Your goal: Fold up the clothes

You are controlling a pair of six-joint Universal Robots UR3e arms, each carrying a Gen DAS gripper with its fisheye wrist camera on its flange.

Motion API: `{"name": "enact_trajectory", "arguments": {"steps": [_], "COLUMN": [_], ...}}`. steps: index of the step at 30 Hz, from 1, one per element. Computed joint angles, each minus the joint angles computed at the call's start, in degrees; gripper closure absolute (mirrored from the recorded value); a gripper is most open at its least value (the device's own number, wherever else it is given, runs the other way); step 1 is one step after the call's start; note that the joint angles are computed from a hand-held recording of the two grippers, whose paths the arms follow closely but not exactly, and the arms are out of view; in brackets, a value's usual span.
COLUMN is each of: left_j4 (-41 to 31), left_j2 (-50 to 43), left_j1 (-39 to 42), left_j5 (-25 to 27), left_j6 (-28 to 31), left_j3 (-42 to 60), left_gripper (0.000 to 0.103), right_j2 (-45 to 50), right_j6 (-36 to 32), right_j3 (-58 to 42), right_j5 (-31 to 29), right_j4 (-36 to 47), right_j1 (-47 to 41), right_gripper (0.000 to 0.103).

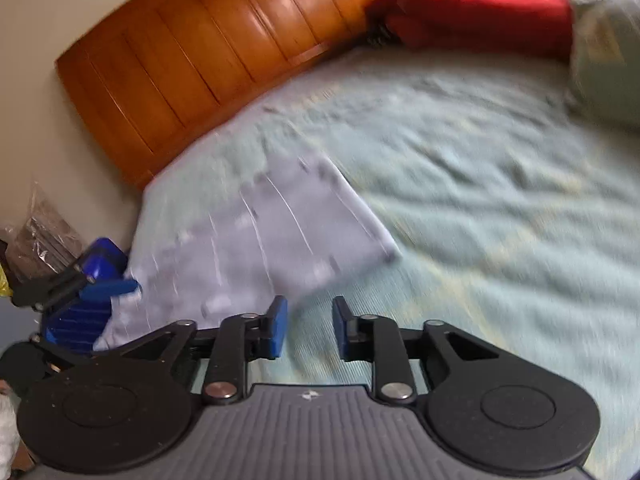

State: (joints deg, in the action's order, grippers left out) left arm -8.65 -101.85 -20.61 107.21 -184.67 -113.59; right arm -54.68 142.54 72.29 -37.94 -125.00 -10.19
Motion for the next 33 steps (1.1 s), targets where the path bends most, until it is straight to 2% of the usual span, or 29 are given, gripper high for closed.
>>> {"name": "enact_trajectory", "arguments": {"steps": [2, 4, 6, 8, 10, 12, 14, 17, 19, 23, 28, 30, 33], "left_j4": [-1.4, -3.8, 1.0, 0.4, 1.2, 2.2, -3.6, -7.8, -10.9, -12.3, -14.3, -17.4, -22.4], "left_j2": [0.9, 2.1, 6.6, 10.8, 12.6, 11.9, 10.5, 9.8, 11.1, 7.0, -10.8, -17.7, -27.5], "left_j1": [2.2, 4.7, 9.3, 12.3, 13.5, 14.4, 16.3, 15.9, 16.3, 18.3, 20.4, 19.9, 19.5], "left_j5": [-0.6, -1.6, -7.6, -10.9, -11.4, -11.8, -14.6, -14.3, -15.8, -21.1, -29.2, -28.3, -25.4], "left_j6": [-1.5, -3.4, -4.6, -5.4, -4.8, -4.6, -5.7, -5.3, -5.5, -6.1, -12.3, -14.0, -15.2], "left_j3": [-2.0, -4.6, -12.0, -14.9, -15.7, -15.1, -12.2, -9.2, -6.7, 3.4, 24.7, 33.0, 44.7], "left_gripper": [0.025, 0.023, 0.022, 0.024, 0.024, 0.023, 0.023, 0.024, 0.024, 0.023, 0.023, 0.024, 0.024], "right_j2": [2.3, 6.3, 9.6, 8.8, 5.8, 4.3, 4.9, 7.0, 5.1, -0.5, -5.4, -5.7, -5.6], "right_j6": [2.1, 2.7, 3.2, 2.8, 3.1, 2.9, 3.5, 5.9, 7.5, 8.7, 3.8, 1.4, -1.8], "right_j3": [-1.5, -7.3, -11.5, -9.4, -5.0, -0.7, -1.1, -6.3, -3.2, 6.5, 16.3, 18.6, 17.5], "right_j5": [-0.8, -4.9, -9.4, -9.4, -9.0, -6.9, -8.5, -14.7, -13.3, -7.9, -6.5, -6.2, -5.6], "right_j4": [-7.0, -5.1, -3.9, -5.7, -8.9, -15.1, -16.8, -10.6, -12.4, -18.5, -27.0, -29.6, -25.2], "right_j1": [2.3, 5.0, 6.7, 6.2, 5.5, 5.1, 6.2, 8.3, 7.3, 4.6, 4.3, 4.5, 4.3], "right_gripper": [0.046, 0.044, 0.045, 0.044, 0.042, 0.03, 0.026, 0.025, 0.025, 0.015, 0.012, 0.009, 0.009]}}
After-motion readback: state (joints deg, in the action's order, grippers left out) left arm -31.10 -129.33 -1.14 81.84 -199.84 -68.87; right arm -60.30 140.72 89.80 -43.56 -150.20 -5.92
